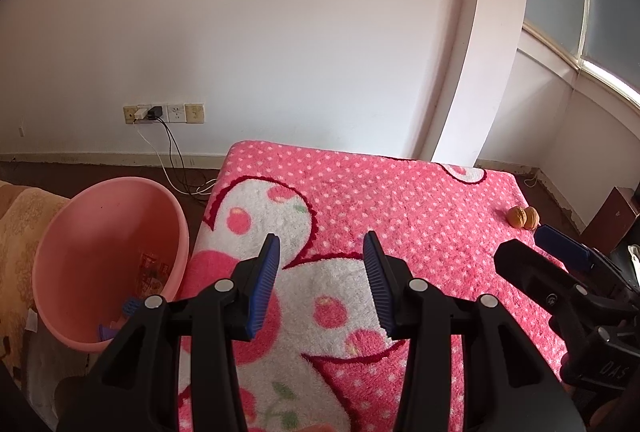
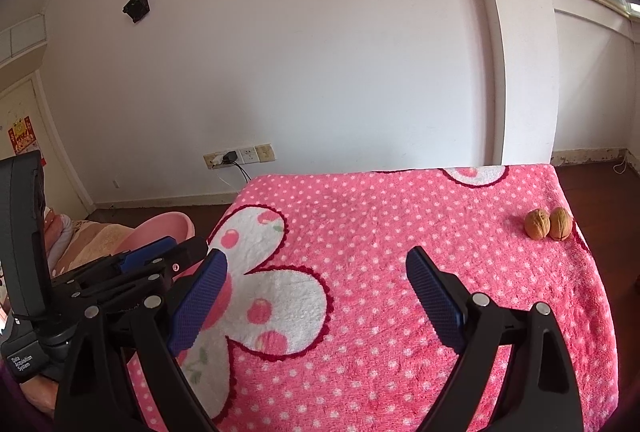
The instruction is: Collect trash
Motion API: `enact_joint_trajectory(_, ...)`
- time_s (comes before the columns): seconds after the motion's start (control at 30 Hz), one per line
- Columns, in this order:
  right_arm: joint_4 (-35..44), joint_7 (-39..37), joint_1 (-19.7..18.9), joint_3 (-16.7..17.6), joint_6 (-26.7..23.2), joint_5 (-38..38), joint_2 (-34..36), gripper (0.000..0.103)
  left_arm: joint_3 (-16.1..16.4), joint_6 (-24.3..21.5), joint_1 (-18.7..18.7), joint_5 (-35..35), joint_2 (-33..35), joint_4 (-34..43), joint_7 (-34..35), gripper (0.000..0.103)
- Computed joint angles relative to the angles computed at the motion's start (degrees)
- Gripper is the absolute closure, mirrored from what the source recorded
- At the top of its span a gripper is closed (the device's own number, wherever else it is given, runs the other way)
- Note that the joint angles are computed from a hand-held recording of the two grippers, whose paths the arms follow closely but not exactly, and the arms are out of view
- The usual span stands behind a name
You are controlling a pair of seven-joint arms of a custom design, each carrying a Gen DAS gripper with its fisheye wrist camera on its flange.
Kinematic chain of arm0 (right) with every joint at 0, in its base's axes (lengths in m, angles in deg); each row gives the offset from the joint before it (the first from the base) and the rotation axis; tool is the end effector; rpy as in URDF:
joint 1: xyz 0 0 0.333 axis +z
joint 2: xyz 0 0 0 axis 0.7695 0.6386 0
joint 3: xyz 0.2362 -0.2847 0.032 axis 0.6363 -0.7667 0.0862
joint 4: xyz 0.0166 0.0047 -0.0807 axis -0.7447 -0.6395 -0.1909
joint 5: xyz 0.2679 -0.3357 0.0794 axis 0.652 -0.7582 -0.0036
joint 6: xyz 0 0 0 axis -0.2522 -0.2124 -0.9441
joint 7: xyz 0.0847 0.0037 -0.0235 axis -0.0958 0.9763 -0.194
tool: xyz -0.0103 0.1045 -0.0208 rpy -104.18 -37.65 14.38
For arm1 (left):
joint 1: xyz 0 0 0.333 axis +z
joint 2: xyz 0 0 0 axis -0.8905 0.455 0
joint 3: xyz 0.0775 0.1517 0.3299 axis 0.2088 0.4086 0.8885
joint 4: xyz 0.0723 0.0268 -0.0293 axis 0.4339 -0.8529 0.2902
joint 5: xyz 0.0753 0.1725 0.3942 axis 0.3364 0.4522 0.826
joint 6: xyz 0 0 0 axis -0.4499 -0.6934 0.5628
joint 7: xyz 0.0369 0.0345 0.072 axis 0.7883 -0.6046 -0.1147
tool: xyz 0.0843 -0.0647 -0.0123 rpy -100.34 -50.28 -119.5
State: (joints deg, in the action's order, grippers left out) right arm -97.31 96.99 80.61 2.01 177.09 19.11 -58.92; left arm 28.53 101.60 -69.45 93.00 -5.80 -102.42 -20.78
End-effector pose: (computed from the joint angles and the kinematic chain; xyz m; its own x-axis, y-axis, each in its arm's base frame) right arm 0.5909 0.3459 0.4146 -0.0144 -0.9680 -0.2506 -0.4930 0.2249 -0.8405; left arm 0.6652 -0.2525 0.4194 -0.3262 -0.9393 0.1060 -0.6007 0.1194 -0.7905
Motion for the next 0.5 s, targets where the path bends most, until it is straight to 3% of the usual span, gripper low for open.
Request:
enact_joint_trajectory(0.23,-1.4,2.3,0.0,-0.2,0.5,-1.1,-0.7,0.014,1.1,0.5,-1.3,0.5,0.3,0.4,0.2,0.059)
enact_joint_trajectory(0.5,-2.5,3.8,0.0,-0.4,0.6,-1.6,-1.2,0.014,0.1,0.5,-0.8,0.8,0.5,0.5,0.9,0.059)
